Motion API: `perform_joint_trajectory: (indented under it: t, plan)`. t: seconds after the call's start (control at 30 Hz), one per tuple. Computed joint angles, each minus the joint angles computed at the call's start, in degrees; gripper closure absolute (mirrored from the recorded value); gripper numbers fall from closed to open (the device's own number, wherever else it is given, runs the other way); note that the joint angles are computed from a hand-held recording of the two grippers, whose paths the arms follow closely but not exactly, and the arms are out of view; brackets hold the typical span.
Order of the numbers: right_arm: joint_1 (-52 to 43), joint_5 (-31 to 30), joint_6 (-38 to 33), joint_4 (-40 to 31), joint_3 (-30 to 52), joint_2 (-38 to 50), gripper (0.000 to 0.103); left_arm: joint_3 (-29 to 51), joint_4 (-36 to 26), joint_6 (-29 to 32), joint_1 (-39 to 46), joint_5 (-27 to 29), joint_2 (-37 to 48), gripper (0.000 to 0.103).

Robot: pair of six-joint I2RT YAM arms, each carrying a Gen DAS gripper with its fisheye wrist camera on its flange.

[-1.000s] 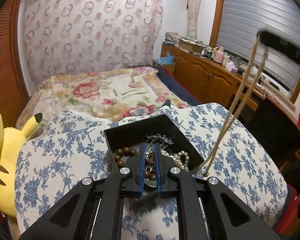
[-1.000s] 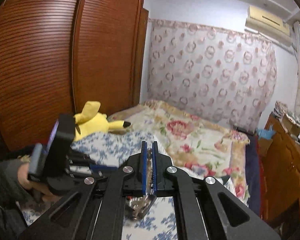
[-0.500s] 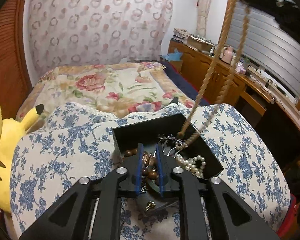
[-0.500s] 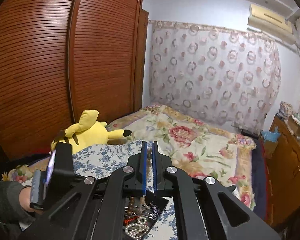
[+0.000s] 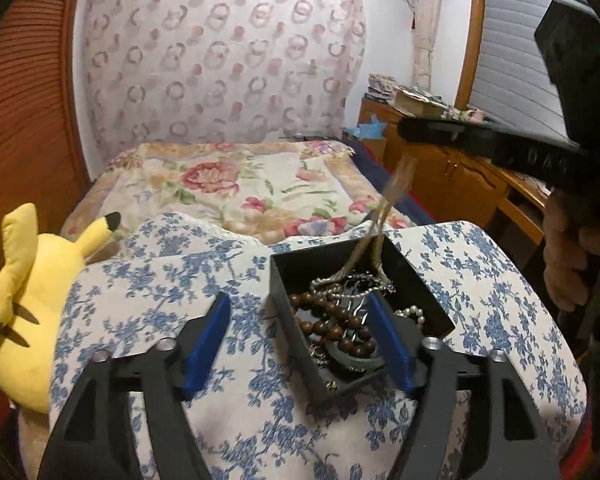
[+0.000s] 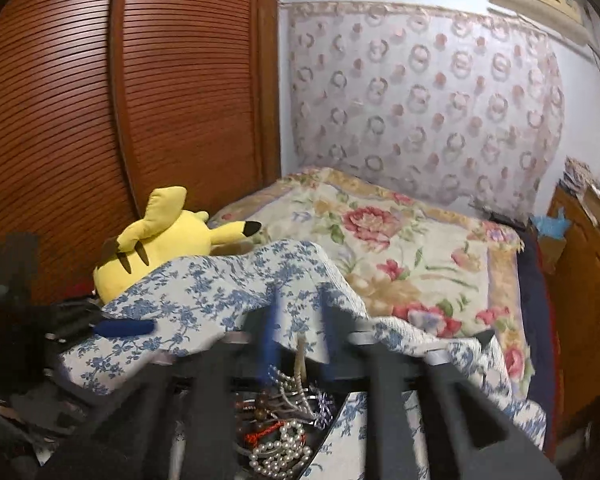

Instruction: Organize jewelry

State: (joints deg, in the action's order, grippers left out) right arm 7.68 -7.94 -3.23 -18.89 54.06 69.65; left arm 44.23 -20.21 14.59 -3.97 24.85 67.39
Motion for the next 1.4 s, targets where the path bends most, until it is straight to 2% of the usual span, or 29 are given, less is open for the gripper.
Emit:
perform_joint_trajectory:
  t: [0.13,0.2,0.27,0.33,0.5,0.57,0.63,0.77,0.93,1.17,1.2,1.27,1.33,1.4]
  plan:
    - [0.7,2.0,2.0,0.1,-4.8,-4.7,0.062,-2.2,-2.2,0.7,2.1,-0.2,-5.4,0.015]
    - [1.7,4.5,4.0,-0.8,-8.5,-10.1,0.045,-3.7,-3.9,1.3,3.6,0.0,-9.1,0.009]
    - [3.2,6.9,5.6,-1.7,-11.7,-15.1,0.037,-4.9,-5.9,2.2,5.4,0.5,-12.5,0.008]
    - [5.7,11.2,7.6,-3.7,-14.7,-20.7,0.034,-5.5,-7.9,2.8,6.9,1.2,-14.8,0.008]
    - [13.4,20.8,14.2,-10.6,-20.5,-34.5,0.009,-7.5,-13.0,5.1,11.5,2.8,-22.8,0.008]
    - [19.0,27.3,18.6,-15.1,-22.1,-40.3,0.003,-8.2,-15.3,6.3,13.5,3.8,-26.1,0.008]
    - [23.7,32.4,22.1,-18.7,-22.6,-43.6,0.002,-8.4,-17.1,6.8,14.2,4.4,-27.9,0.008]
    - [40.8,49.3,35.8,-30.5,-21.7,-47.9,0.002,-8.9,-20.8,8.2,16.3,5.9,-32.3,0.008]
    - [54.5,60.9,50.7,-41.9,-20.1,-47.5,0.002,-9.2,-22.6,8.8,17.7,7.1,-34.8,0.008]
    - [61.8,65.7,60.8,-48.9,-19.1,-45.0,0.002,-9.3,-24.1,9.2,18.2,7.5,-36.8,0.008]
    - [64.4,67.3,65.1,-51.7,-18.7,-43.6,0.002,-9.3,-24.1,9.2,18.2,7.6,-37.0,0.008]
    - [66.7,68.4,69.2,-54.3,-18.4,-42.3,0.002,-9.2,-24.5,9.5,18.7,8.2,-37.0,0.008]
    - [67.6,68.8,71.2,-55.7,-18.3,-41.7,0.002,-9.2,-24.4,9.5,18.7,8.1,-37.0,0.008]
    - [66.9,68.5,69.7,-54.6,-18.3,-42.0,0.002,-9.3,-24.4,9.5,18.8,8.1,-37.1,0.008]
